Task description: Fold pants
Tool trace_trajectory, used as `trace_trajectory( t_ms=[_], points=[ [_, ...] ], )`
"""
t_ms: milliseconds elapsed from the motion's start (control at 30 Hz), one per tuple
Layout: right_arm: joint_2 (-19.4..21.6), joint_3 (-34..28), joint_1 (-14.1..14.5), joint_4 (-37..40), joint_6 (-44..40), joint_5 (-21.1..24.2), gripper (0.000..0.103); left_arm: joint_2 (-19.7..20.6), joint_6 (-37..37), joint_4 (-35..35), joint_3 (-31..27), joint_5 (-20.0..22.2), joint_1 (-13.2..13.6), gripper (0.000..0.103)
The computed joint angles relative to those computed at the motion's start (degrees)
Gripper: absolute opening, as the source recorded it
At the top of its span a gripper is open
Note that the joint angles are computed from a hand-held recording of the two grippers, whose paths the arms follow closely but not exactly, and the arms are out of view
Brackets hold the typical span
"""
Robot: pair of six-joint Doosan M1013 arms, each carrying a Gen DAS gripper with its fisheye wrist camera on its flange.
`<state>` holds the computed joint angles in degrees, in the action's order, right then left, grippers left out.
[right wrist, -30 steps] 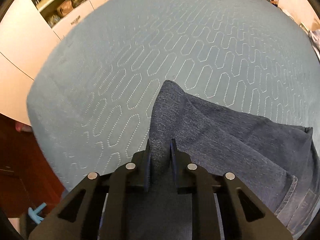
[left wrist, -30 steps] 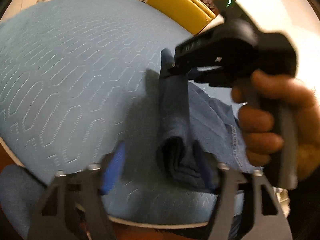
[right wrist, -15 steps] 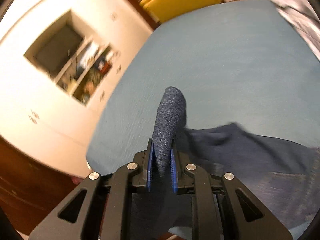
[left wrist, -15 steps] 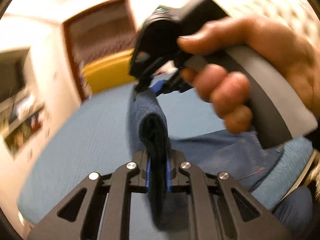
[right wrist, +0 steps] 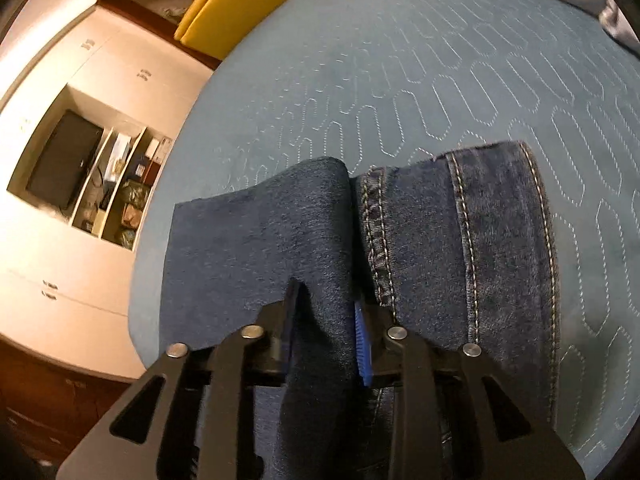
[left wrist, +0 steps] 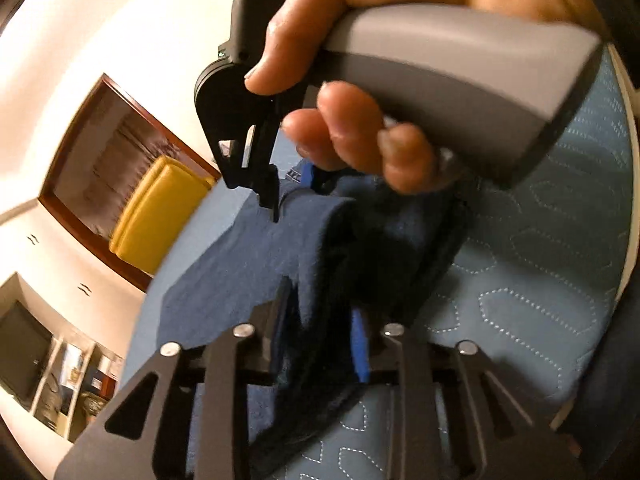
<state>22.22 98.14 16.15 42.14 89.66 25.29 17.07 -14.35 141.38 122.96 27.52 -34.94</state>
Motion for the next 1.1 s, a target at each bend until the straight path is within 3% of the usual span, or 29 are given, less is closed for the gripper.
trace_trajectory(
  t_ms=[133,200,267,433,633,833,1100],
  points=[
    [-0.12,-1.09,2.69,-17.32,11.54,-0.64,0.037,0.51,-2.12,1.64,0.54,1.77,-0.33,0.031],
    [0.16,-1.59,3.85,-25.26,18.21,-0.73,0.037,0.45,-5.08,4.08,1.05,0.55,0.23,0.023],
    [0.78,-2.37,5.38,-35.15,26.3,-0.43,0.037,0.71,-9.83,7.9,1.11,-0.42,0.92,0.021],
    [1.33,-3.18,6.79,-46.9,34.52,1.56,0.037,-0.11,-16.2,13.59,2.35,-1.26,2.26,0.02],
    [2.0,-3.94,7.59,-51.91,37.17,2.71,0.037,-0.07,-19.95,16.57,1.83,-2.19,3.05,0.02],
    [1.46,-3.01,7.36,-52.1,36.62,1.88,0.039,-0.07,-25.85,21.94,1.22,-3.76,4.58,0.02],
    [1.92,-3.2,6.98,-46.17,29.44,0.29,0.061,1.11,-28.76,25.04,0.18,-3.26,5.6,0.021]
  ],
)
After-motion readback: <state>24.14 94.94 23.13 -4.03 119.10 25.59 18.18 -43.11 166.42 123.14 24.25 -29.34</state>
